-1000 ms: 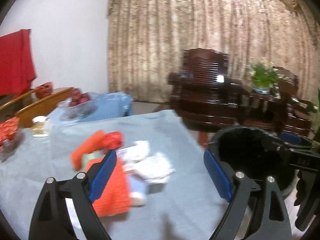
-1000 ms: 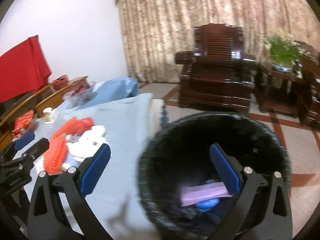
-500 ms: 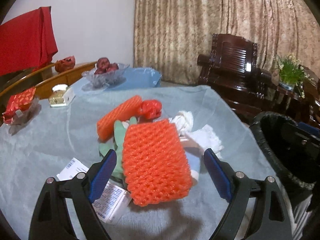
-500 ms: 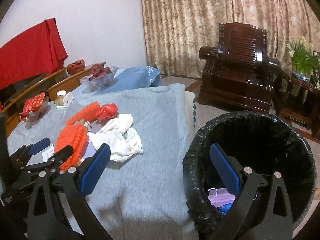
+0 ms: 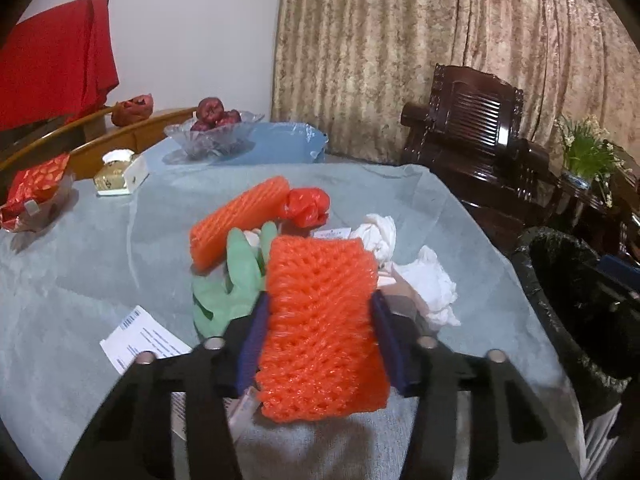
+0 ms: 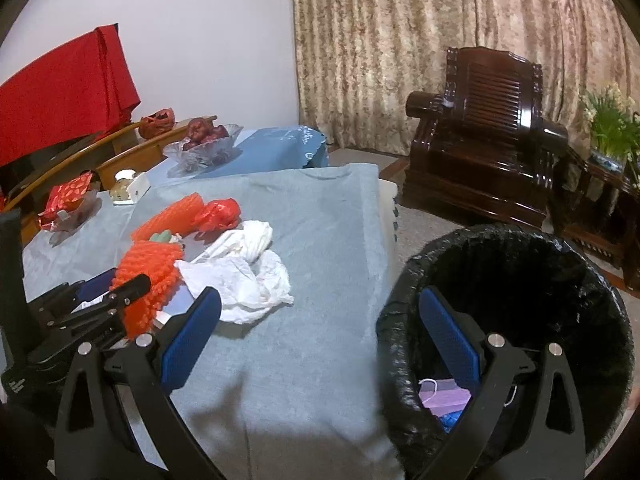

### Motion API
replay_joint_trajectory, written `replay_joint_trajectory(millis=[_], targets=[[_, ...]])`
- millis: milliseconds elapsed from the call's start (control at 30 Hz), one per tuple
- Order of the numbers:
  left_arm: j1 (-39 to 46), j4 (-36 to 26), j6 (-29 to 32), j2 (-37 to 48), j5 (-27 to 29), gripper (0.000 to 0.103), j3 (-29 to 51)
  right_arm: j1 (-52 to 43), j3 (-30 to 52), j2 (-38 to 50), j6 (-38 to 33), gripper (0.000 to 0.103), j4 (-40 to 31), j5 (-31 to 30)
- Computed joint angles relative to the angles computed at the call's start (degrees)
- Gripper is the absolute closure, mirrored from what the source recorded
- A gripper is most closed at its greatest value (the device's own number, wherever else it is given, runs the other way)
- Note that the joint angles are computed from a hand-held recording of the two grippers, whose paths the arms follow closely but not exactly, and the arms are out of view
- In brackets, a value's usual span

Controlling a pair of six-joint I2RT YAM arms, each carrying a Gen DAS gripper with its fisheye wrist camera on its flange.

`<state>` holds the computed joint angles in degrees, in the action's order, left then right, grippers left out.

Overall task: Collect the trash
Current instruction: 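Grasp the white tissue with the right tool while the left tool holds the orange net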

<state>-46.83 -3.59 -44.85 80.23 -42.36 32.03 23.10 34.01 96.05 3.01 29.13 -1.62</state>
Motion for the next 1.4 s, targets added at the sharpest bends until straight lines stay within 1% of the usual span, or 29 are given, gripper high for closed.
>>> replay_joint_trajectory(millis=[100,200,333,500,700,800,867,933,1000,1033,1100,1167,1233,1300,1400], targets=[[0.3,-0.2,0.3,-3.3,0.5,0.073,-1.1,1.2,0.8,0.9,0.1,0.006,0.3,0.0],[0.1,-0.9,0.3,-6.4,-0.1,0.078,-2.3,2.9,2.5,2.5,0.0,0.006,0.5,0.0],[0.5,-2.3,-0.6,-9.6,-0.2,0.08,-3.6,4.9,5.9,6.0,0.4,0.007,0.0,0.4],[0.0,-3.9,-0.9,-11.0,-3.3,0.08,-4.2,6.5,10.4,11.3,0.7,0.007,-0.9,1.1],[1.9,-1.8,0.7,-10.2,-2.8,0.08,-5.1,8.4,16.2,17.0,0.5,0.008,-3.3,1.6],[2.9,-1.0,0.7,-9.5,-1.9,0.08,-5.4,8.5,19.2,19.4,-0.2,0.012,-5.2,1.0],[3.3,-0.7,1.0,-9.4,-1.6,0.08,-5.6,8.0,21.3,21.0,-0.2,0.019,-6.7,-0.2],[3.6,-0.6,1.5,-9.5,-1.4,0.08,-5.8,7.5,23.6,22.9,0.3,0.023,-8.5,-1.5],[3.7,-0.6,1.8,-9.6,-1.1,0.08,-5.8,6.9,25.2,24.3,0.3,0.036,-10.2,-2.7],[3.8,-0.5,1.9,-9.7,-1.1,0.08,-5.9,6.5,25.9,24.8,0.4,0.045,-10.8,-3.8],[3.7,-0.5,1.9,-9.6,-0.9,0.08,-5.9,5.8,26.3,25.2,0.8,0.053,-11.4,-5.7],[3.4,-0.7,1.5,-9.4,-0.7,0.08,-5.7,4.8,26.9,25.5,0.4,0.08,-12.6,-8.9],[3.1,-0.7,1.6,-9.1,-0.7,0.08,-5.3,4.2,26.9,25.6,0.3,0.09,-13.3,-10.7],[2.7,-0.6,1.9,-9.2,-0.8,0.08,-5.0,3.4,26.1,24.8,0.3,0.094,-13.0,-12.4],[1.9,-0.9,2.1,-9.5,-1.1,0.08,-4.4,3.0,23.8,22.5,0.1,0.096,-11.4,-12.9]])
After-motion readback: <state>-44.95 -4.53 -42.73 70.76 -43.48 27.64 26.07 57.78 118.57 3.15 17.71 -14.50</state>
